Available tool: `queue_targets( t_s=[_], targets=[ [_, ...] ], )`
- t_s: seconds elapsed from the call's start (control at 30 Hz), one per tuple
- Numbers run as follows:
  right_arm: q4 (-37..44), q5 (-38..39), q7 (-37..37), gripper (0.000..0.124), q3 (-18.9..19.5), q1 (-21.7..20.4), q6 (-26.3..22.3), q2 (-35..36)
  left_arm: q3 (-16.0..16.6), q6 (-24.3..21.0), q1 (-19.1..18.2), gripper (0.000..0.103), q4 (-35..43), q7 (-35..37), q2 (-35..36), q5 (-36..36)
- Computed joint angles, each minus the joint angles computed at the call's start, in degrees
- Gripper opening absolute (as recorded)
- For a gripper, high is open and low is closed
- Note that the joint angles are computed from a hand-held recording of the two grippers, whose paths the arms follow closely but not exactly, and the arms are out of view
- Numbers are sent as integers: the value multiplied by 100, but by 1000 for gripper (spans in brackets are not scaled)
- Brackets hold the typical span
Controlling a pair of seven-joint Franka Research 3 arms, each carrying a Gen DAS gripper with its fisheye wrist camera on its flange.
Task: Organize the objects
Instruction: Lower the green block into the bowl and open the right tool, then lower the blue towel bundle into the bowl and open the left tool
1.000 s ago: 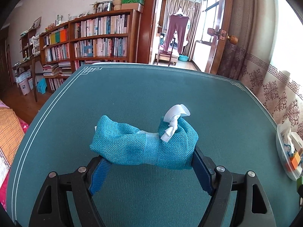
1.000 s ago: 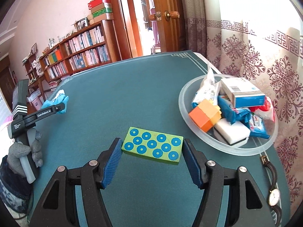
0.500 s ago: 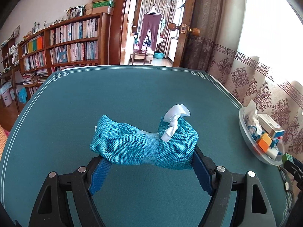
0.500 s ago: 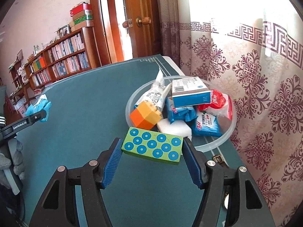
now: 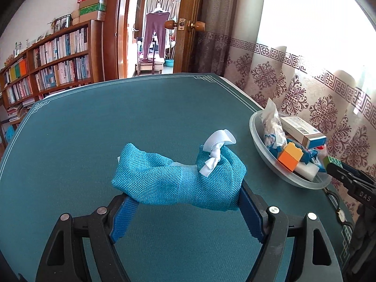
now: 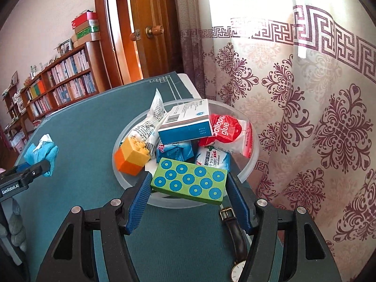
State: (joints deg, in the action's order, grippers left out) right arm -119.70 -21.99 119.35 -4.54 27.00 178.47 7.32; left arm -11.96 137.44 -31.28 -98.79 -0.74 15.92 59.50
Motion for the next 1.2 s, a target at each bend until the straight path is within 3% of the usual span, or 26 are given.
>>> queue_targets(
  t_s=[0.27, 0.5, 0.57, 0.67, 0.7, 0.77, 1.03, 1.2],
  targets=[
    [395, 1088, -1114, 65, 324, -263, -71, 447, 9, -68, -135, 83, 390, 323, 269, -122],
    [199, 1976, -1910, 67, 470, -381, 270, 347, 80, 5, -292, 83, 841, 652, 580, -213],
    [52, 2079, -2045, 67, 385, -288, 351, 236, 100, 47, -344, 83, 1012, 809, 703, -272],
    [-171, 1885, -1906, 67, -71, 119, 462, 85, 149, 76, -443, 83, 1341, 1090, 939, -385],
    [-244, 1927, -1964, 67, -31, 77, 503, 40, 169, 69, -478, 83, 1472, 1201, 1028, -435],
    [-341, 2136, -2157, 67, 183, -111, 561, -26, 211, 65, -550, 83, 1757, 1416, 1216, -553],
    [-441, 4047, -3944, 67, 2083, -1725, 694, -130, 411, 136, -859, 83, 3034, 2314, 2010, -1096],
    [-399, 4720, -4500, 67, 2201, -1803, 635, -125, 544, 12, -1058, 83, 4014, 3017, 2639, -1551]
  ],
)
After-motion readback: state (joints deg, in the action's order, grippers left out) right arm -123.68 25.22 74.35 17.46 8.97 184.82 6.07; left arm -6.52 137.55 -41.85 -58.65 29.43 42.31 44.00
